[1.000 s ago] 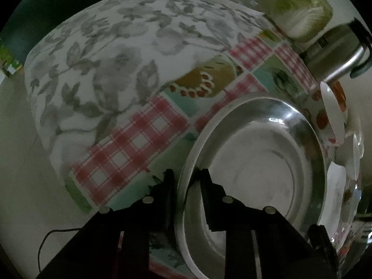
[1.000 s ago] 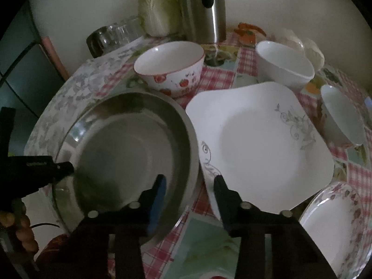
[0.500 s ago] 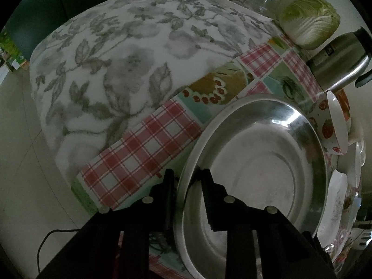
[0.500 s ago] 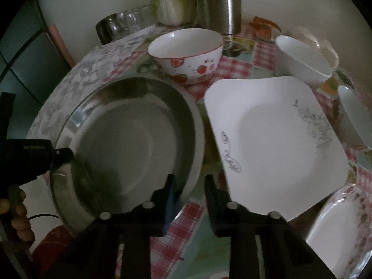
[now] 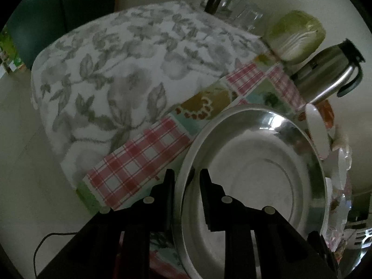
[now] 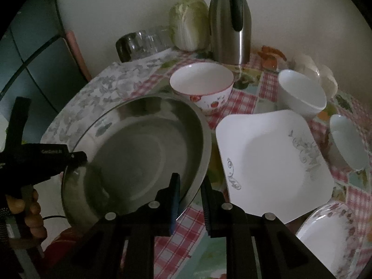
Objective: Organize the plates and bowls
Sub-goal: 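Lift the steel basin with the left tool and shift it across the table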
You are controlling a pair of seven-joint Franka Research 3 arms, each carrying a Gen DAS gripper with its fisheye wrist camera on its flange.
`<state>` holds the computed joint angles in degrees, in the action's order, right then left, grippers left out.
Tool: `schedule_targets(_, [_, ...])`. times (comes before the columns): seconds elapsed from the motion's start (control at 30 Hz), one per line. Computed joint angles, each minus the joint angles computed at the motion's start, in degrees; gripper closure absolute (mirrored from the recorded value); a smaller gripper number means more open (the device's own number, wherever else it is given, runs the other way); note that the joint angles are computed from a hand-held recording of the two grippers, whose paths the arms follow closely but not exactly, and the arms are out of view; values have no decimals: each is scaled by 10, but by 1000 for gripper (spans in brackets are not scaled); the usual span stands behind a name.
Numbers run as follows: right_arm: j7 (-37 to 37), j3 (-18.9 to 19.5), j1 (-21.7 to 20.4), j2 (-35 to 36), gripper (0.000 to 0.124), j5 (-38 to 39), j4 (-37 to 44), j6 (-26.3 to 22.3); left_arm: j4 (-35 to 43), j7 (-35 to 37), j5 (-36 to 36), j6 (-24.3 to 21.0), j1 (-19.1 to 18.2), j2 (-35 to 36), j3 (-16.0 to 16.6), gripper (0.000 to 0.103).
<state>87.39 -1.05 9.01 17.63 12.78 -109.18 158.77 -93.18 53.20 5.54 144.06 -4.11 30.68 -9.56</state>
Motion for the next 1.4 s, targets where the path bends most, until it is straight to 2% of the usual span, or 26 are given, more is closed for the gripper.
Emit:
schedule_targets(0.23, [-33,8,-16,-29,105,29,-24,20,-39,-6,21,48,-13,-41,1,80])
schedule_targets(0.43, [-63,9,-32,-55,104,64,-44,36,-23,-5,47,51,-33,-51,-1,80])
schedule_targets(0.6, [-78,5,-51,-71,104,102,-56,47,28,6,57,31,-53,-33,-7,80])
schedule_targets(0.87, [-83,-9,-81,-90,104,143,-76,62,137,23,69,-25,-96,23,-15,80])
schedule_targets(1.13, [-34,-31,-98,-91,104,123,-89,62,239,37,62,-89,-135,91,-17,80])
schedule_targets(1.33, [17,-46,-100,-78,104,72,-87,48,274,58,70,-101,-153,126,-12,80])
schedule_targets(1.4, [28,-47,-101,-72,104,62,-83,36,291,64,62,-119,-153,140,-15,80])
